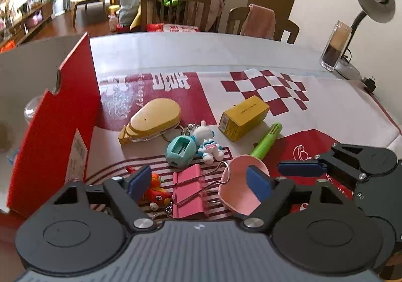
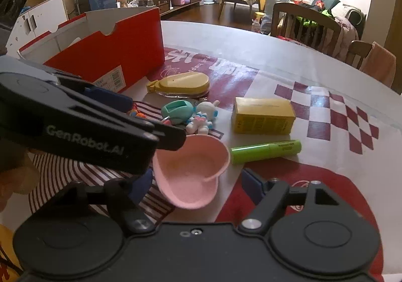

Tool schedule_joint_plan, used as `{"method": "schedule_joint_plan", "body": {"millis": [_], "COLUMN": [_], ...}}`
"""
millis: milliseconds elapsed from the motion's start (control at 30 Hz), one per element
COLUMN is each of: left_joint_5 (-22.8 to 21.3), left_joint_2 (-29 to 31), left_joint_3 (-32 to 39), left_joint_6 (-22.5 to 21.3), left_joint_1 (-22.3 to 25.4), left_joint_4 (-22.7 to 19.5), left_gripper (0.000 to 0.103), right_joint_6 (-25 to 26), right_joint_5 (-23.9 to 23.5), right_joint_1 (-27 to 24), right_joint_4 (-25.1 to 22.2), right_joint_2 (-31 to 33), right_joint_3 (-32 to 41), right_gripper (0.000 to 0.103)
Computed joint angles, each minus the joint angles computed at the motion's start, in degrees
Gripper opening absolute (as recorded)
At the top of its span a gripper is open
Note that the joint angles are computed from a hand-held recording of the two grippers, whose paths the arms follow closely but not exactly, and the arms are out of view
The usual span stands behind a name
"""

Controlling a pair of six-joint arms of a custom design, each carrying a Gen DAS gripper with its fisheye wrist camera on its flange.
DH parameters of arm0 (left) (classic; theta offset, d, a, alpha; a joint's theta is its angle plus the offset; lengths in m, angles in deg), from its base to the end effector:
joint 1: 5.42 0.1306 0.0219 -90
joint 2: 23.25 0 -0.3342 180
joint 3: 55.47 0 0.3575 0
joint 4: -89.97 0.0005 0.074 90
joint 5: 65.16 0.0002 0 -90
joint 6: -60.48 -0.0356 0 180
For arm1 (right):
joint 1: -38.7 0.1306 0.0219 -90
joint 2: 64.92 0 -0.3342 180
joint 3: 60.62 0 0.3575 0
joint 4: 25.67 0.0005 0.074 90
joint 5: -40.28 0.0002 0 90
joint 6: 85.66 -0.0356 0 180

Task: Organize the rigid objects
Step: 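Close left tool on the pink binder clip while right tool grips the pink heart-shaped scoop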

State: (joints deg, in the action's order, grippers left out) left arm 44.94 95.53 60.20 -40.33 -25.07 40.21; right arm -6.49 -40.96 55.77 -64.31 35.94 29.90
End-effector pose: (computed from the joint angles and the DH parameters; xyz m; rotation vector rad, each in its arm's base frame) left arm 0.5650 -0.2153 0.3183 0.7933 2.3522 -0.5020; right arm 0.4874 0.1435 0.3121 -0.0623 2.4119 0.0382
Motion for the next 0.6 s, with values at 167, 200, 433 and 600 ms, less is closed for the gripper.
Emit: {"method": "schedule_joint_plan", "body": {"millis": [167, 200, 433, 600], "left_joint_5": [0.49, 0.69, 2.32, 2.97], "left_joint_2": [2.47, 2.72, 4.87, 5.39], "left_joint_3": [3.12, 3.36, 5.73, 6.38], "left_joint_6": [0.73, 0.78, 0.66, 1.60], "left_joint_1": [0.09, 0.12, -0.10, 0.07], "left_joint_4": [-2.97, -3.17, -5.40, -6.22], "left_gripper": [0.067, 0.066, 0.062, 0.062], "right_joint_6": [-0.30, -0.29, 1.93, 2.76], "right_joint_5": [-0.05, -0.12, -0.26, -1.08], "right_joint_1": [-0.23, -0.38, -0.86, -1.34], "right_joint_4": [0.32, 0.24, 0.28, -0.21], "right_joint_2": [-0.28, -0.51, -2.01, -3.07], "right_joint_3": [-0.48, -0.70, -2.33, -3.87], "right_gripper": [0.054, 0.054, 0.053, 0.044]}}
